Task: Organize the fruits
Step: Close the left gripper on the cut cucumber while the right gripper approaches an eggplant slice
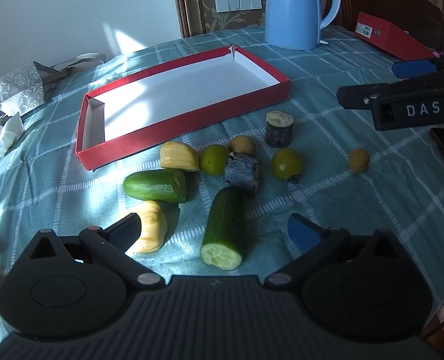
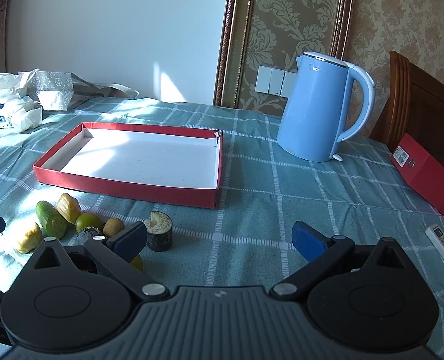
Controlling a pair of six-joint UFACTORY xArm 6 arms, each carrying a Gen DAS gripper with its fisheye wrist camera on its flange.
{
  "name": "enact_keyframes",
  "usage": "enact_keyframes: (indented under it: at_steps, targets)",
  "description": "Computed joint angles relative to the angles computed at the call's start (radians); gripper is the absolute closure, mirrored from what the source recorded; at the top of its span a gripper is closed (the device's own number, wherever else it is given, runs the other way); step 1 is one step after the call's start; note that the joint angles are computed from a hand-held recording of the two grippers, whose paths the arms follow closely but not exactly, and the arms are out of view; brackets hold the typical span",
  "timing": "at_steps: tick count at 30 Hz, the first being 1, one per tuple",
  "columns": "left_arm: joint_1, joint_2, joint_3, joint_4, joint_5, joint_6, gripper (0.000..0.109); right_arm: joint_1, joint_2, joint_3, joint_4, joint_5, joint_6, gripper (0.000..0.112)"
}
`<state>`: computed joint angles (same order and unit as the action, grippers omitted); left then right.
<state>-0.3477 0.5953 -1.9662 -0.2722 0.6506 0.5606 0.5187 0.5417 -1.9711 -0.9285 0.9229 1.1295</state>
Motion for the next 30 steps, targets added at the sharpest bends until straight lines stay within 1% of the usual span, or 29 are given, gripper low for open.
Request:
enact_keyframes:
  at_steps: [2,4,6,8,11,14,16,20,21,23,26,30]
  targets:
    - [-0.002,0.012,-0.014,-0.015,0.013,0.029,0.006,-0.003,-0.011,0.017,-0.004,-0.003,0.003,0.009]
    - [-0.007,0.023,-0.021,-0.002,0.01,0.029,0.008,-0.007,-0.02,0.032,-0.003,-0.01,0.004,0.009]
    - [-0.009,0.049,-0.066,0.001,0.051,0.023,0.016,-0.011,-0.029,0.047,-0.006,-0.016,0.012,0.009]
    - [-0.011,0.064,-0.088,-0.002,0.073,0.023,0.02,-0.015,-0.033,0.055,-0.005,-0.022,0.013,0.009]
    - [-0.017,0.08,-0.104,0.03,0.086,0.013,0.02,-0.021,-0.036,0.062,-0.002,-0.032,0.006,0.009]
    - [-0.016,0.101,-0.137,0.031,0.117,-0.002,0.026,-0.026,-0.035,0.065,0.0,-0.046,-0.001,0.009]
    - [-0.011,0.122,-0.175,0.026,0.154,-0.02,0.029,-0.03,-0.034,0.065,0.004,-0.054,-0.006,0.009]
    - [-0.006,0.147,-0.218,0.024,0.185,-0.041,0.035,-0.037,-0.029,0.062,0.01,-0.07,-0.02,0.009]
    - [-0.004,0.153,-0.231,0.014,0.197,-0.042,0.042,-0.039,-0.025,0.058,0.013,-0.073,-0.024,0.009]
    - [-0.002,0.165,-0.256,0.003,0.216,-0.058,0.048,-0.043,-0.022,0.054,0.018,-0.08,-0.03,0.009]
    - [-0.004,0.173,-0.267,0.012,0.223,-0.062,0.05,-0.047,-0.014,0.045,0.022,-0.089,-0.038,0.009]
    - [-0.003,0.185,-0.287,0.02,0.228,-0.081,0.057,-0.054,-0.005,0.034,0.033,-0.1,-0.052,0.009]
